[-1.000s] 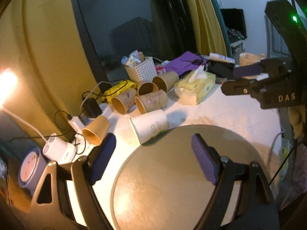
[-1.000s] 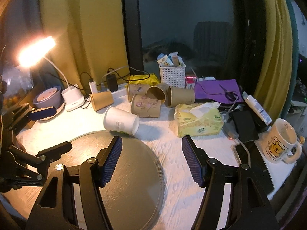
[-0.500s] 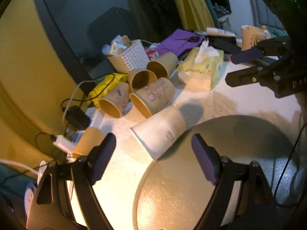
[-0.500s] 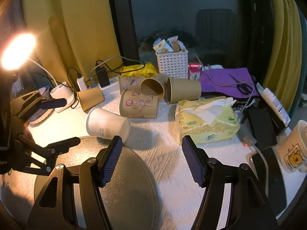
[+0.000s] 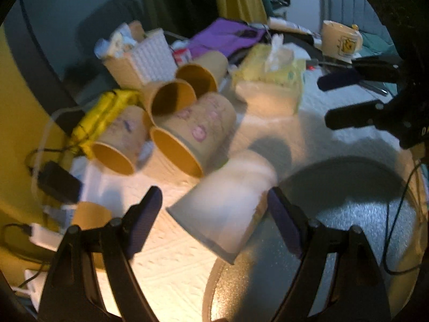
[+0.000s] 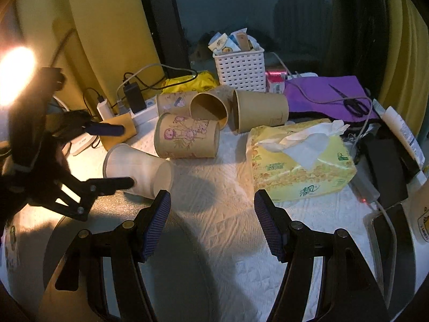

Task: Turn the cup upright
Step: 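Move the right tool toward the white cup lying on its side, then close the right gripper around the white cup's body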

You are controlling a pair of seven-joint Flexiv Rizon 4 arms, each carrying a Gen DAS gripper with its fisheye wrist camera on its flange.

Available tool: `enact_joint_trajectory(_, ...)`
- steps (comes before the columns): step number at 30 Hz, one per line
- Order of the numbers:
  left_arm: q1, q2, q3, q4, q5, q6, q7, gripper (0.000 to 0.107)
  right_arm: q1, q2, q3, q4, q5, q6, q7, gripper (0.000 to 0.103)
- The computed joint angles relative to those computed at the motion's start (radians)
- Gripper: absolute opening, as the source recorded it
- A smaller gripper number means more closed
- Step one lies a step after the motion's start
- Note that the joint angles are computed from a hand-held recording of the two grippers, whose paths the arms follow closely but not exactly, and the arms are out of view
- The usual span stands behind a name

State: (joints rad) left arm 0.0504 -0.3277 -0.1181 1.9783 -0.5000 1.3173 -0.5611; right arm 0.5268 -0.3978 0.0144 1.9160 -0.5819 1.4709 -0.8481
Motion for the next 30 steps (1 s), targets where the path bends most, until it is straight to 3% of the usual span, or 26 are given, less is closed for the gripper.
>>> enact_joint_trajectory(4,0.013,-0.003,-0.009,-0.014,-0.014,-0.045,0.044,0.082,-0.020,-0.017,0.031,-0.019,0.031,-0.012,-0.032,0.068)
enact_joint_trajectory(11,-0.010,-0.016,0.036,-0.054,0.080,-0.125,0.061,0.082,-0.042,-0.030,0.075,-0.034,0.094,-0.027,-0.093,0.068)
enact_joint_trajectory(17,-0.039,-0.037,0.086,-0.102,0.191,-0.198,0.009,0.081,-0.031,-0.022,0.062,-0.022,0.115,-0.016,-0.094,0.068)
enact_joint_trajectory(18,-0.036,-0.041,0.084,-0.107,0.193,-0.203,0.005,0.076,-0.031,-0.022,0.061,-0.021,0.116,-0.014,-0.094,0.068)
enact_joint_trajectory(30,-0.001,0.013,0.025,-0.033,0.046,-0.191,0.076,0.072,-0.014,0.004,0.041,0.016,0.111,0.006,-0.084,0.068)
